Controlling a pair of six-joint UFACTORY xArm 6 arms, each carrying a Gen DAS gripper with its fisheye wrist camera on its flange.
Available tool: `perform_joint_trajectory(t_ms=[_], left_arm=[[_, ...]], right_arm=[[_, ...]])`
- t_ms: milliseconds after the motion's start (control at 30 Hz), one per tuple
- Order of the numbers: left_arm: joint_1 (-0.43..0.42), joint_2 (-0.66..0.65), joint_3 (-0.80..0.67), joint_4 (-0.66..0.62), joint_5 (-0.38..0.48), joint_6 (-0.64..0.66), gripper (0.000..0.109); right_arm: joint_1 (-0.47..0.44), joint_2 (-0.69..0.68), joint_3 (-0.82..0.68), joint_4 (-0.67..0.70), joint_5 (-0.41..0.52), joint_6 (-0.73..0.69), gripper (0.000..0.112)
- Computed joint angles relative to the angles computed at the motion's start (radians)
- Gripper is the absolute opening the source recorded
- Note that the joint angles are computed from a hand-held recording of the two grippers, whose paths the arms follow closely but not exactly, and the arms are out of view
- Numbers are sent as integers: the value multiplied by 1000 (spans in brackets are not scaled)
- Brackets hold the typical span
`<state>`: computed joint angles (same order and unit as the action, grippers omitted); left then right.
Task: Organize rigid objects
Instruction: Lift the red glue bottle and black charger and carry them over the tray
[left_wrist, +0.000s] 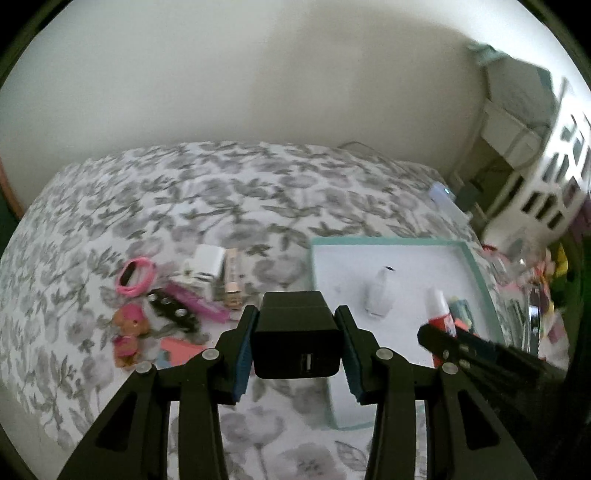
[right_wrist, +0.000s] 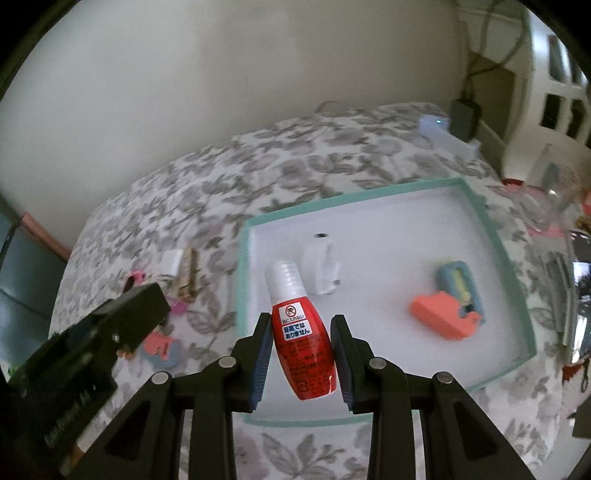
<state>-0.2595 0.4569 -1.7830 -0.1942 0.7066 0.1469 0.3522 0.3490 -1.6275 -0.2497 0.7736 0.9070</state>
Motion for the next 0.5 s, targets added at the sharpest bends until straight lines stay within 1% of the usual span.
perform_joint_trajectory(t_ms=[100, 200, 500], left_arm=[[-30, -5, 21, 18, -28, 18, 44], [-54, -1, 30, 18, -35, 38, 44], [-125, 41, 43, 122, -48, 29, 44]], right_arm=[[-16, -15, 24, -13, 15, 19, 34], [-37, -33, 60, -7, 20, 36, 34], [-76, -48, 114, 13, 71, 47, 34]])
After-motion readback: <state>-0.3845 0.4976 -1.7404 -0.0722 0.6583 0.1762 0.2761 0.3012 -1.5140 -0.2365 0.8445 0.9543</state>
